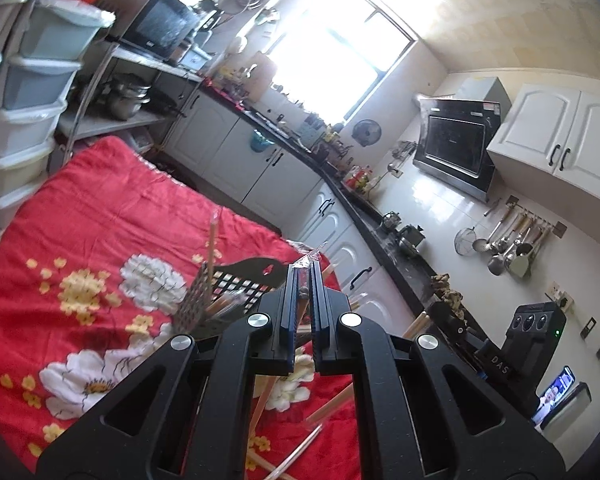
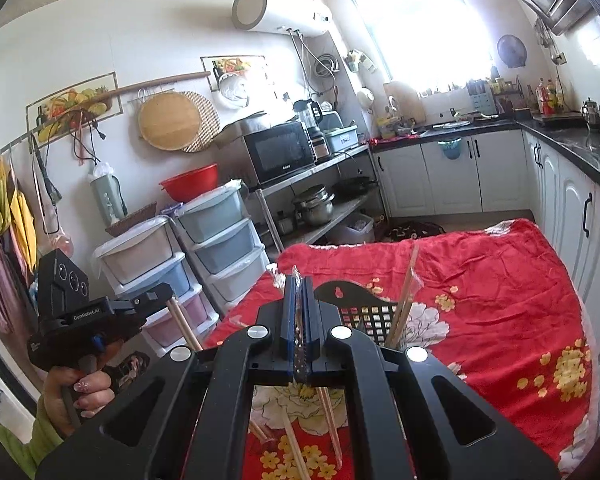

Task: Organize utensils
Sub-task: 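Lift both held chopsticks and carry them above the caddy opening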

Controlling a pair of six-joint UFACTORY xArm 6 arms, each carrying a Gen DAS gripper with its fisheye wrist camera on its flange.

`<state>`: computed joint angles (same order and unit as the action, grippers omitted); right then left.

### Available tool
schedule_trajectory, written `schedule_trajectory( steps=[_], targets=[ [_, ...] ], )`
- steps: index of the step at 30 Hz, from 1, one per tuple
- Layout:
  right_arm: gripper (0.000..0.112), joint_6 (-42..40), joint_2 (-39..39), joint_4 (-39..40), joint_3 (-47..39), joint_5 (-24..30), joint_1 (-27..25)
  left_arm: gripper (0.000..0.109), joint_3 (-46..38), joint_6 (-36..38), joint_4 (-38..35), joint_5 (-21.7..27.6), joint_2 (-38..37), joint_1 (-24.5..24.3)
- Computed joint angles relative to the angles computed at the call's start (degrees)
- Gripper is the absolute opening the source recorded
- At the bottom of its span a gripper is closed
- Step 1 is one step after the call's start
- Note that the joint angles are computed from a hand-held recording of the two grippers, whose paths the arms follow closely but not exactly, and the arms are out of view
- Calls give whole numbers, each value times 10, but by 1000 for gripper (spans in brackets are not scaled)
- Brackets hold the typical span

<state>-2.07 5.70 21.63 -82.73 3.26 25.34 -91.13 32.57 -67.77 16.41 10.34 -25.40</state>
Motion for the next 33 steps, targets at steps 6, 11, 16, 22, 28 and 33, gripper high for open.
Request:
schedule_trajectory(
  steps=[6, 11, 16, 22, 28, 33],
  targets=[
    [3, -8, 8, -3, -25, 2, -5, 3, -49, -1, 15, -2, 22, -5],
    [3, 14, 21, -37, -50, 11, -12, 3, -90, -14, 33, -3, 43, -4],
    [3, 43, 33, -75, -74, 13, -18, 3, -129, -36, 59, -8, 62, -2],
    [3, 44, 56, -86, -119, 18, -22, 3, -184, -95, 115, -10, 95, 7],
    [3, 47, 82, -98, -167, 16, -27, 3, -221, -180, 212, -46, 124, 13],
    [3, 52, 102, -109, -200, 8, -33, 3, -249, -245, 283, -69, 145, 21]
  ],
)
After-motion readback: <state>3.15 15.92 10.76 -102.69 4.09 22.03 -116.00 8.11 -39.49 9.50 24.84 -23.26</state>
